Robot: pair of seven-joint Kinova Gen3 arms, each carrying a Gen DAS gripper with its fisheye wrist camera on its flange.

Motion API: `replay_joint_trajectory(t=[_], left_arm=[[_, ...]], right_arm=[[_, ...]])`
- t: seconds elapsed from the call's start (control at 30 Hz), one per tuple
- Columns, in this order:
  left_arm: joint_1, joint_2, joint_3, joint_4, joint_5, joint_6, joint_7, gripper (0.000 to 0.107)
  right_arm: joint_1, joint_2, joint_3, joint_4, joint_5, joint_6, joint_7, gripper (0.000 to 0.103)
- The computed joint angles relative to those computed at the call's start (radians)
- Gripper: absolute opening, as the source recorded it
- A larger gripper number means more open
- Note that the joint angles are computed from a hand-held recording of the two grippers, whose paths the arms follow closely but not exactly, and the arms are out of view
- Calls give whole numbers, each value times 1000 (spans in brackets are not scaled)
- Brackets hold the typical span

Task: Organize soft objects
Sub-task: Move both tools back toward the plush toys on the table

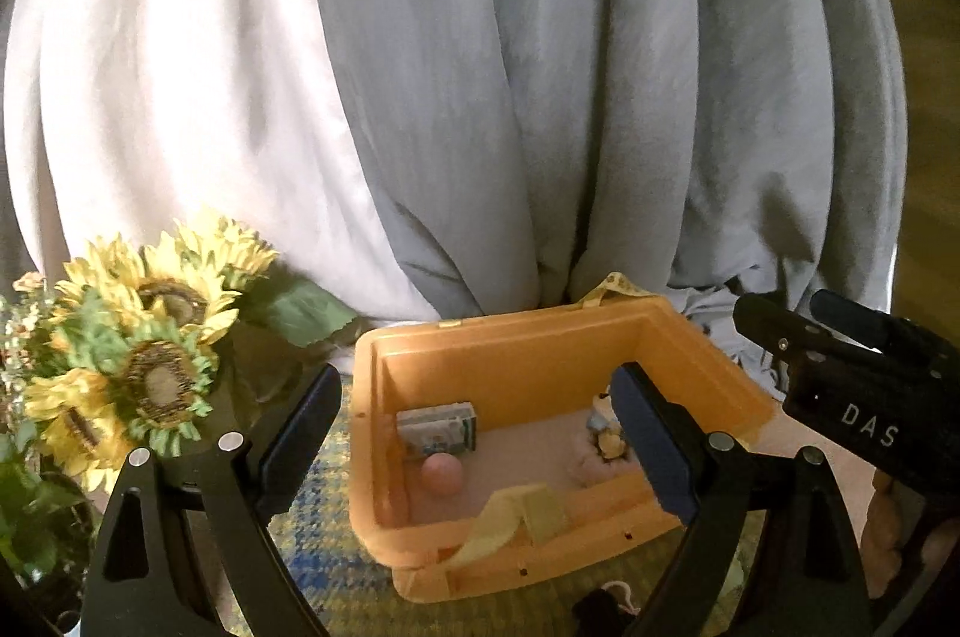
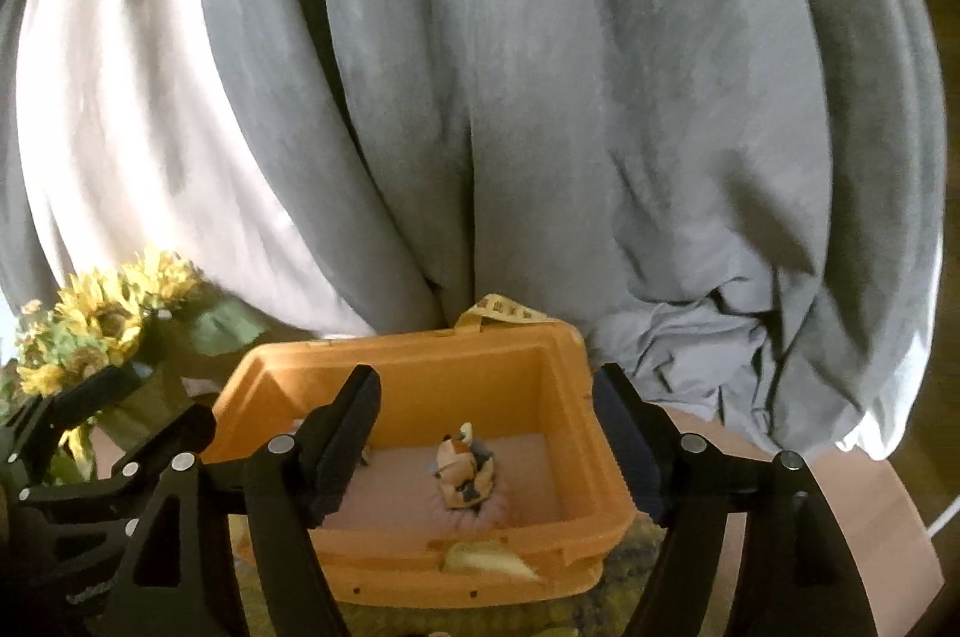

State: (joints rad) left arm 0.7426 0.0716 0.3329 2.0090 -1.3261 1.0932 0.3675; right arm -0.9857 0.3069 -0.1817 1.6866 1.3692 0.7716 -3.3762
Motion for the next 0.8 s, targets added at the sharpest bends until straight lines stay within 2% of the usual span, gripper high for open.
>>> replay_joint_trajectory(t=[0.27,0.5,0.8], left_arm=[[63,-43,66,32,21,102,9,92],[115,-67,119,57,37,160,26,92],[188,-61,168,84,67,224,32,92]], right_arm=[[-68,-52,-52,58,19,138,-68,75],[-121,-81,-111,100,16,267,-125,75],[-186,-93,-165,144,-6,388,-206,77]])
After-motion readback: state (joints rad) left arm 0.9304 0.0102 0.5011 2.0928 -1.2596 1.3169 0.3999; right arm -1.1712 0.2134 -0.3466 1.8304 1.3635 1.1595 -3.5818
